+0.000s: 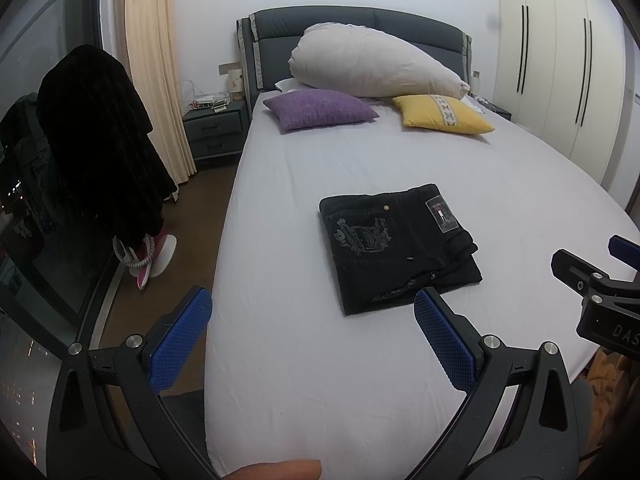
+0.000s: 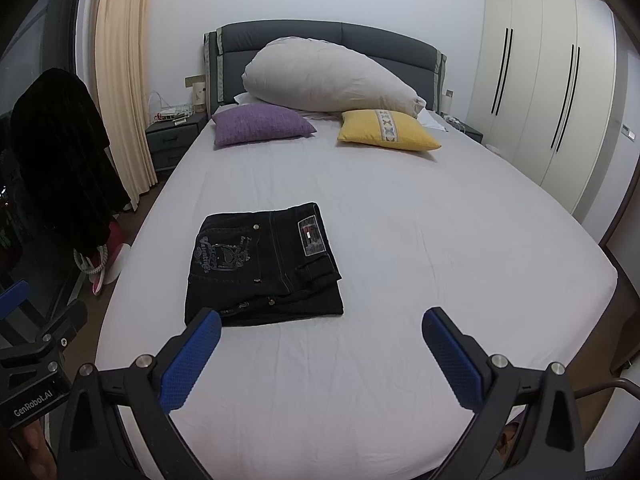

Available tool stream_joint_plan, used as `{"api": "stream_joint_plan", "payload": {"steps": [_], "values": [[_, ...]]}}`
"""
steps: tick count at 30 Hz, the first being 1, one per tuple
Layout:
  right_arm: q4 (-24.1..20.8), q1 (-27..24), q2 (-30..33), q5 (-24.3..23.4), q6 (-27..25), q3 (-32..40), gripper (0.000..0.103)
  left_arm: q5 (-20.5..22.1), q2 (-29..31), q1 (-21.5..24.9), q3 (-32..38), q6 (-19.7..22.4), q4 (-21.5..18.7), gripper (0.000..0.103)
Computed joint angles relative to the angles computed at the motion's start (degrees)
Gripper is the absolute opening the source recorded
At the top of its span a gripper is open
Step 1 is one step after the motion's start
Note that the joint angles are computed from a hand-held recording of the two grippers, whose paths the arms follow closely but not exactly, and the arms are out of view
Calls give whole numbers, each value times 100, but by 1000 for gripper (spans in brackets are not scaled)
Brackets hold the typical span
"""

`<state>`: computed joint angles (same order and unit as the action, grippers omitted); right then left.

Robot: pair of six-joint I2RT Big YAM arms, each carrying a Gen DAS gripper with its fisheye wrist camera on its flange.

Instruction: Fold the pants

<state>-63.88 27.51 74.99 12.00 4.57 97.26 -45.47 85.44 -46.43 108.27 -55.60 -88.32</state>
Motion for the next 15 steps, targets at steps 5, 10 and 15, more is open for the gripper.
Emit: {"api": "stream_joint_plan", "payload": {"steps": [5,10,15], "values": [[-13,2,0,2,7,1,103,15,-5,6,-36,15,33,103],[-25,5,7,8,4,27,103,36,-56,-18,-209,-63,100,103],[-29,-3,9,6,-4,26,103,62,-92,-25,-304,-104,112,103]]}}
